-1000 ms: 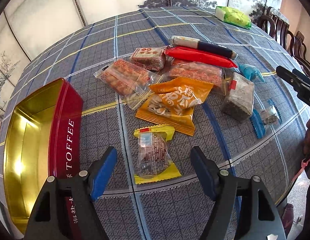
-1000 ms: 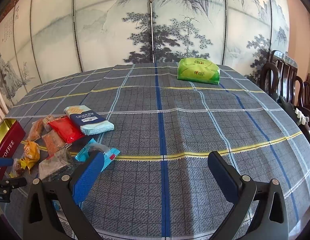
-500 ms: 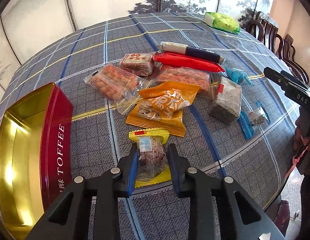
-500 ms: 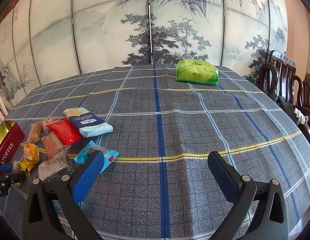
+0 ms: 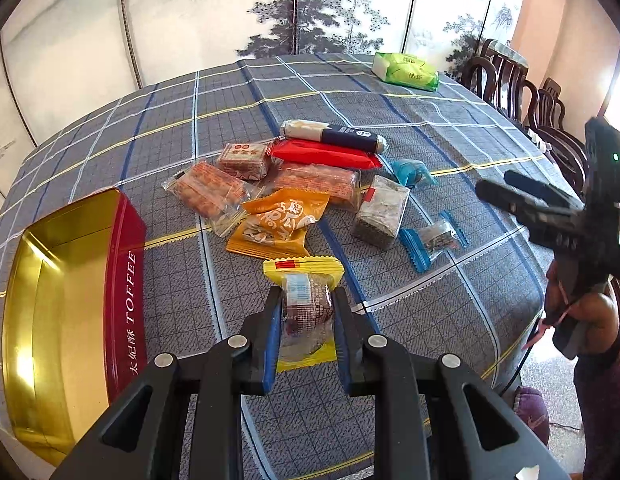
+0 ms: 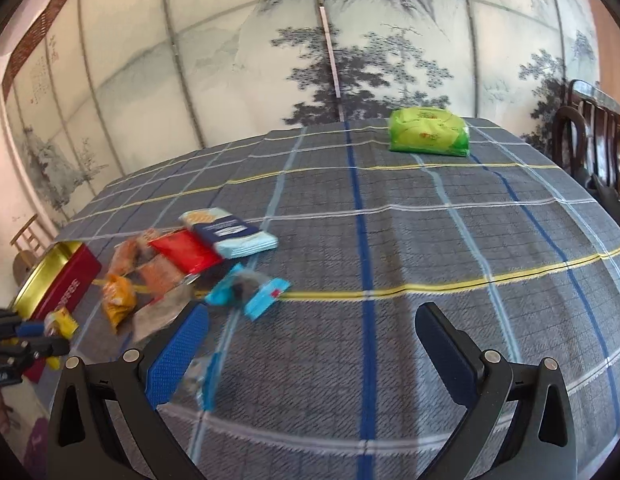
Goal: Organize snacks
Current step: 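Drop the yellow cookie into the gold tin while the right gripper grasps blue candy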
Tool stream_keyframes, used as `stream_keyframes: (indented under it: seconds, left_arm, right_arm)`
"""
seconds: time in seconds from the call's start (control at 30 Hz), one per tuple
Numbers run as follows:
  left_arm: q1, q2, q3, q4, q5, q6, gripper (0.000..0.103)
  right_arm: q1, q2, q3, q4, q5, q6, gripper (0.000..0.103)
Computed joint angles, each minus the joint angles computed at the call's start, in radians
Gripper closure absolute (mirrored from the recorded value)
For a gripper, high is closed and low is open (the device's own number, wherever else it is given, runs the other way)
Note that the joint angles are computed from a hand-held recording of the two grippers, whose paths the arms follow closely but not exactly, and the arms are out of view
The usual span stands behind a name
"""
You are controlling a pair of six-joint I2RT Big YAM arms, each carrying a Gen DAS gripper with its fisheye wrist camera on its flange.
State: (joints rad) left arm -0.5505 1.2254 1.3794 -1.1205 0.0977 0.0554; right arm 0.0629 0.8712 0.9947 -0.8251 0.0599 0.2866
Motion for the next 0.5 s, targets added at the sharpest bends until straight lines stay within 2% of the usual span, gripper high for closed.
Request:
stream_keyframes:
  seconds: [0.07,0.2,0.27,0.37,0.47,0.5]
  left_arm:
    - [0.003,-0.005,0.003,0.002,0.002,0.006,0.082]
    - [0.015,-0.017,0.001,0.002,0.004,0.007,0.082]
    - [0.026,-0.025,-0.002,0.000,0.005,0.007,0.082]
    - [0.050,-0.037,-0.004,0.000,0.012,0.012,0.082]
    - [0.075,-0.042,0.000,0.000,0.021,0.015,0.082]
    - [0.083,-0.044,0.000,0.001,0.024,0.014,0.082]
  right_arm:
    - [0.061,-0.008,0.002,-0.038,-0.015,-0.028,0.000]
    - [0.163,0.045,0.036,-0.105,0.036,-0.050,0.000]
    - [0.183,0.084,0.056,-0.131,0.058,-0.029,0.001]
    - [0.195,0.104,0.054,-0.123,0.055,-0.014,0.001]
    - [0.213,0.139,0.063,-0.126,0.081,-0.031,0.011]
    - [0.211,0.151,0.066,-0.132,0.083,-0.030,0.020]
